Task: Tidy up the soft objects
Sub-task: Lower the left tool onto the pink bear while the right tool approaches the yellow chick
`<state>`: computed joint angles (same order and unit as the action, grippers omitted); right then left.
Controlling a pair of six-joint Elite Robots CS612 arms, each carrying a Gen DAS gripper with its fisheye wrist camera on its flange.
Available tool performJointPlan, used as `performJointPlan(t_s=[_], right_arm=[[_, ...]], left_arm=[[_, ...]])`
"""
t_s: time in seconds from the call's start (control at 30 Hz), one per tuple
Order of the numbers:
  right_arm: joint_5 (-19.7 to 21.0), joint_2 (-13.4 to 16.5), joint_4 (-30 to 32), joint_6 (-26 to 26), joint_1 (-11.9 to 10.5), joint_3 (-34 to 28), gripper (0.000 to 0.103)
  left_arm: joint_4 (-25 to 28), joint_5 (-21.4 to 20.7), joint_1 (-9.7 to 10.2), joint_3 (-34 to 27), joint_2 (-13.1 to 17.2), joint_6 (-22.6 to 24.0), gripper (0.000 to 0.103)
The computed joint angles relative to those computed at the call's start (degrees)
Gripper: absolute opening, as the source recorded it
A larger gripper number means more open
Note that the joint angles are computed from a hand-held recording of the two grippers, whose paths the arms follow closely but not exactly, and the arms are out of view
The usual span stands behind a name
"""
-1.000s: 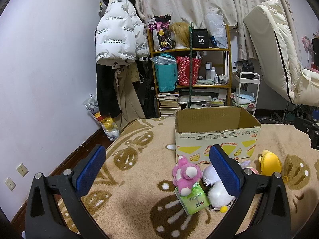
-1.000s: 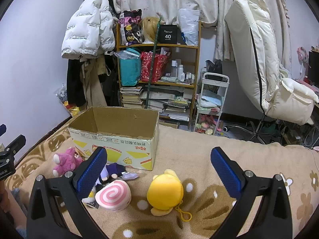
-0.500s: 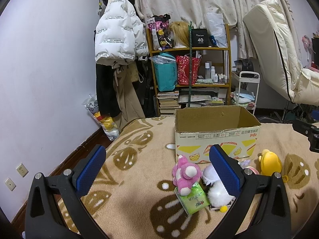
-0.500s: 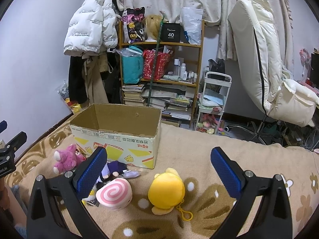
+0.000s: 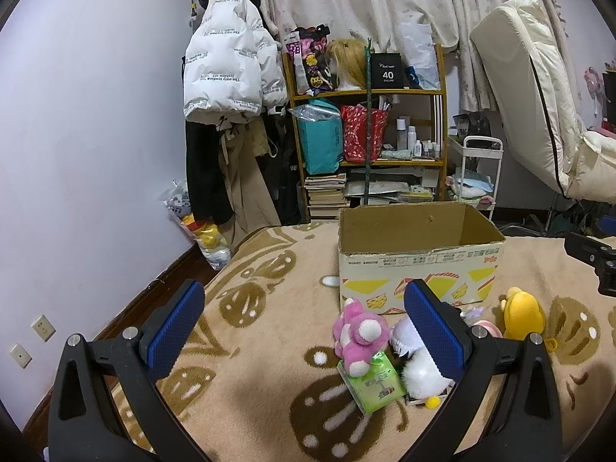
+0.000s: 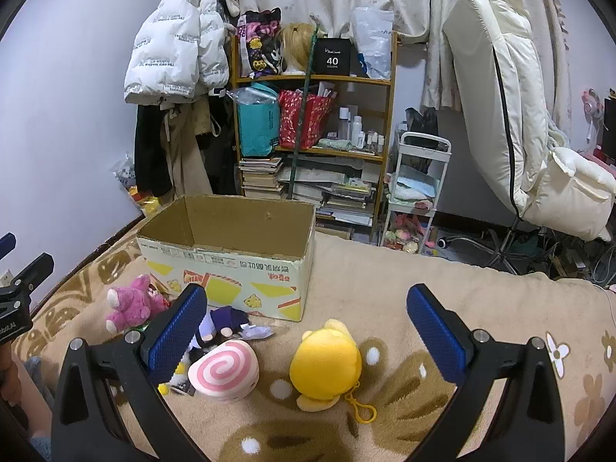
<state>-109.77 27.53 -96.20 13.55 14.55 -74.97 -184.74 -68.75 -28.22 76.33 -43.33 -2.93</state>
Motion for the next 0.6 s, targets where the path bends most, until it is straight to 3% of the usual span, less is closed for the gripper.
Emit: performJointPlan(t_s=[0.33, 0.6], right_arm=[[0.5, -1.3, 2.0, 0.5, -0.6, 2.2, 0.103], [3.3, -2.8, 4.7, 2.7, -1.8, 5.3, 0.103]], left_arm=[[6.6, 2.4, 0.05, -3.1, 1.0, -3.2, 0.102], [14.2, -2.9, 1.28, -8.1, 3.0, -7.2, 0.102]])
